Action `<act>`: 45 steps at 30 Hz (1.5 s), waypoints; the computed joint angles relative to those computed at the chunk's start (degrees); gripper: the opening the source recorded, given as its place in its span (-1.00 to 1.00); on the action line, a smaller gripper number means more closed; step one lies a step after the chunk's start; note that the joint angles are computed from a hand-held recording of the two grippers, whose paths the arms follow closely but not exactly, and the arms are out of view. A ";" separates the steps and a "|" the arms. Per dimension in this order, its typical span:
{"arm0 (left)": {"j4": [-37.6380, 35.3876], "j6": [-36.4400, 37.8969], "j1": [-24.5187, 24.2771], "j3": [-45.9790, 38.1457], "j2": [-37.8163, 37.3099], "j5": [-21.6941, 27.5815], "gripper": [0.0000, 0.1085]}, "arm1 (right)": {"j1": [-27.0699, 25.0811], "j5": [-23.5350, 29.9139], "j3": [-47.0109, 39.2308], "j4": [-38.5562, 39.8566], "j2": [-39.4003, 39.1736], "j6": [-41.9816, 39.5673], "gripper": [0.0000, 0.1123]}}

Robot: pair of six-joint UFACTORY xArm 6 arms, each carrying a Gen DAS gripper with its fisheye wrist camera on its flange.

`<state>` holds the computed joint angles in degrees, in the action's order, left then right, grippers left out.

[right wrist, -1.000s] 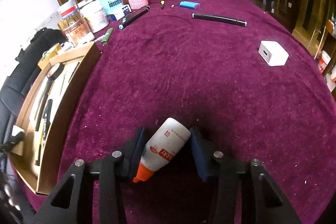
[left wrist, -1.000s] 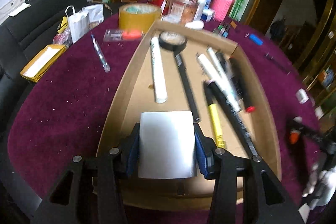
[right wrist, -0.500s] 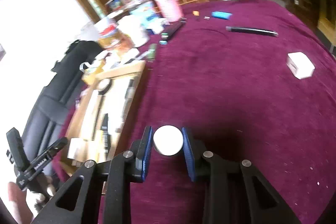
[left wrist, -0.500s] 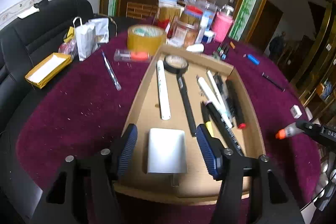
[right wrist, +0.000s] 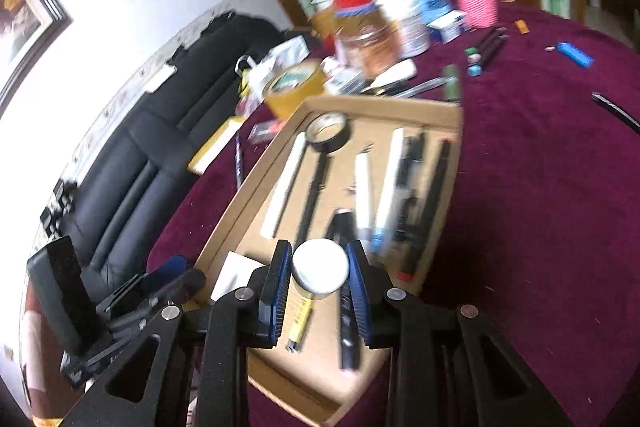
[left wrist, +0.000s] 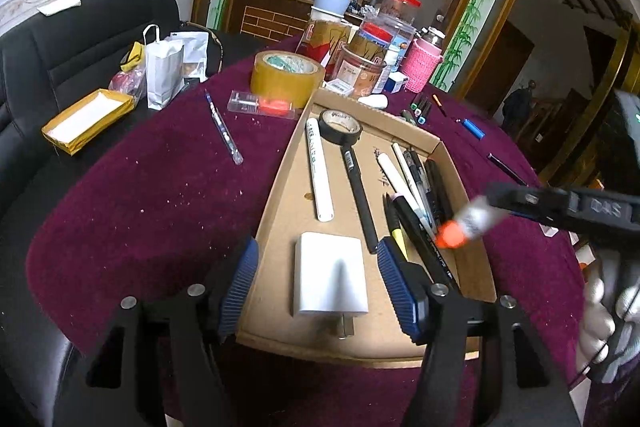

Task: Organize rigid objects
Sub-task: 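Carry the white charger into the tray with the left tool while the right tool carries the glue bottle, then release the charger in the tray with the left tool while the right tool places the glue bottle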

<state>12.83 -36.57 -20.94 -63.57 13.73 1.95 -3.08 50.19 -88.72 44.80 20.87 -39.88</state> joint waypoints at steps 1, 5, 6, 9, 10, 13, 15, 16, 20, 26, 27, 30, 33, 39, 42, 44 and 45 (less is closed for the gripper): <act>-1.17 1.02 -0.06 0.18 0.00 -0.13 0.13 | 0.45 0.92 -2.10 -0.77 1.77 1.18 -0.45; -4.19 3.73 -0.16 0.56 -0.11 -0.07 0.14 | 1.98 3.20 -11.77 -4.89 9.40 6.94 -0.45; -6.48 5.69 -0.35 0.73 -0.20 -0.12 0.15 | 2.50 3.27 -14.93 -6.48 11.88 9.00 -0.45; -15.03 13.33 -0.99 1.62 -0.71 -0.80 0.20 | 3.03 4.39 -22.78 -8.58 17.72 12.56 -0.45; -16.06 14.39 -0.98 1.99 -0.98 -1.10 0.21 | 2.99 5.56 -25.76 -9.11 19.62 13.75 -0.45; -16.55 15.17 -0.74 2.28 -1.14 -1.40 0.21 | 3.82 6.41 -32.78 -12.99 24.43 17.50 -0.45; -20.51 18.60 -1.06 2.06 -0.85 -1.48 0.21 | 4.17 7.86 -37.30 -15.02 27.52 19.56 -0.45; -21.79 19.71 -1.15 1.89 -0.68 -1.39 0.22 | 4.24 8.54 -39.31 -15.66 28.92 20.44 -0.45; -24.89 22.10 -1.27 1.33 -0.03 -0.90 0.22 | 4.27 10.67 -44.14 -16.04 32.56 22.66 -0.45; -20.27 17.26 -0.48 1.06 0.34 -0.46 0.32 | 4.59 6.54 -39.78 -15.73 30.38 22.52 -0.34; -19.02 16.06 -0.37 1.08 0.32 -0.37 0.33 | 4.49 5.05 -37.40 -15.15 28.85 21.76 -0.23; -15.83 12.82 -0.22 1.19 0.12 -0.04 0.37 | 4.17 1.72 -30.92 -12.85 24.35 18.94 -0.11; -10.50 7.87 -0.05 1.43 -0.38 0.18 0.43 | 4.01 -2.66 -22.53 -10.85 18.64 15.30 0.01; 6.97 -7.64 0.30 0.98 -1.57 1.03 0.47 | 3.44 -11.26 -5.40 -5.74 6.99 6.58 0.14; 14.04 -13.66 -0.32 0.31 -2.08 2.20 0.47 | 3.11 -15.00 1.32 -3.24 2.46 3.12 0.26; 16.27 -15.33 -0.99 0.07 -2.37 2.89 0.47 | 2.88 -17.27 5.56 -1.07 -0.33 0.33 0.29; 18.06 -16.56 -1.54 -0.16 -2.56 3.46 0.47 | 2.84 -18.64 8.09 -0.02 -2.03 -1.36 0.29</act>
<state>30.88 -53.13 -22.48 -63.74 11.17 5.41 -0.25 31.55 -80.63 44.78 18.84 -41.24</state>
